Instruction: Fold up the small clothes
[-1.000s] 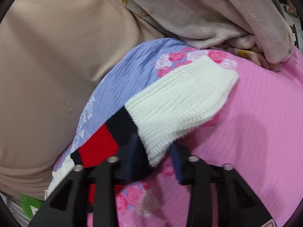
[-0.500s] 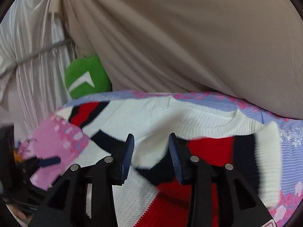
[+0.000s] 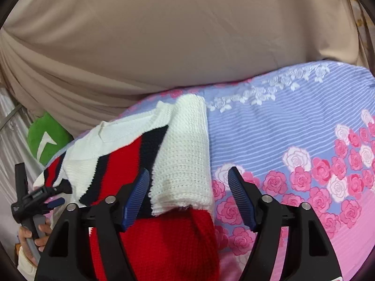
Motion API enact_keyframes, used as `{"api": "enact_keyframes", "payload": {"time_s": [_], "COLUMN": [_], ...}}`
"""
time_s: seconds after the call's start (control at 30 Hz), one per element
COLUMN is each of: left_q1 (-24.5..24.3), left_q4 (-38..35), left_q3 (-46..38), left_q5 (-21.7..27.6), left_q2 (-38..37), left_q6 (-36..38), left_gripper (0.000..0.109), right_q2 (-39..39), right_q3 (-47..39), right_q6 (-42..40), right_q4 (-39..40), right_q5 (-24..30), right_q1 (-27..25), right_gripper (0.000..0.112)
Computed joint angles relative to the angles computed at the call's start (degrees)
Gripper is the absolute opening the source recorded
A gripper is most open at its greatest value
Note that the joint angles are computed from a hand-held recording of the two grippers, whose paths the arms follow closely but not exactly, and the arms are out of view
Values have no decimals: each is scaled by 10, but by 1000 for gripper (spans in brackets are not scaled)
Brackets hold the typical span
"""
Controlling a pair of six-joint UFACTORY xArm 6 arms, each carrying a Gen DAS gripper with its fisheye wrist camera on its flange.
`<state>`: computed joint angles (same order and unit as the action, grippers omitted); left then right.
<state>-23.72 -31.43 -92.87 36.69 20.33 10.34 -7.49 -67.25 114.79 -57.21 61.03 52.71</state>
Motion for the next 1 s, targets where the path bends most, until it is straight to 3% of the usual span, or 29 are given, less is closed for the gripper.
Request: {"api": "enact_keyframes", "payload": {"time_s": [0.07,0.17,0.27,0.33,0.4,0.53,0.57,0.7,0.73,0.8,0.87,0.93,1.0], "left_q1": [0,-4,1,5,9,12,10,-14,-17,-21,-20,-14,-5], "left_q4": [-20,-3,8,27,27,-5,-6,26,22,10,1,-17,-30], "left_q3": [1,5,17,18,4,-17,-22,-34,-38,-53,-70,-80,-72], "left_q5": [-5,-30,-54,-59,-34,16,26,24,27,38,49,45,9], "left_q2": [-3,-14,-29,-29,-17,4,9,23,25,33,38,35,21], "left_q6": [13,17,31,27,30,46,47,45,54,59,65,72,84], "left_gripper": [91,91,92,92,92,92,92,93,89,57,9,9,10], "right_q2": [28,41,-23,-43,-64,-94,-94,-85,-81,-78,-71,-63,-54], "right_q3": [-22,-22,23,49,84,96,92,71,69,69,66,64,62], "right_q6": [-39,-74,43,47,24,89,89,80,81,88,91,83,66], "right_q4": [34,48,-29,28,83,22,12,9,11,13,10,7,8], "right_q5": [-17,-46,43,77,44,110,123,150,152,148,132,113,89], "right_q1": [-24,-38,4,-4,-20,56,71,100,102,102,96,86,77], "right_gripper": [73,19,18,7,6,19,28,37,38,44,44,44,44]}}
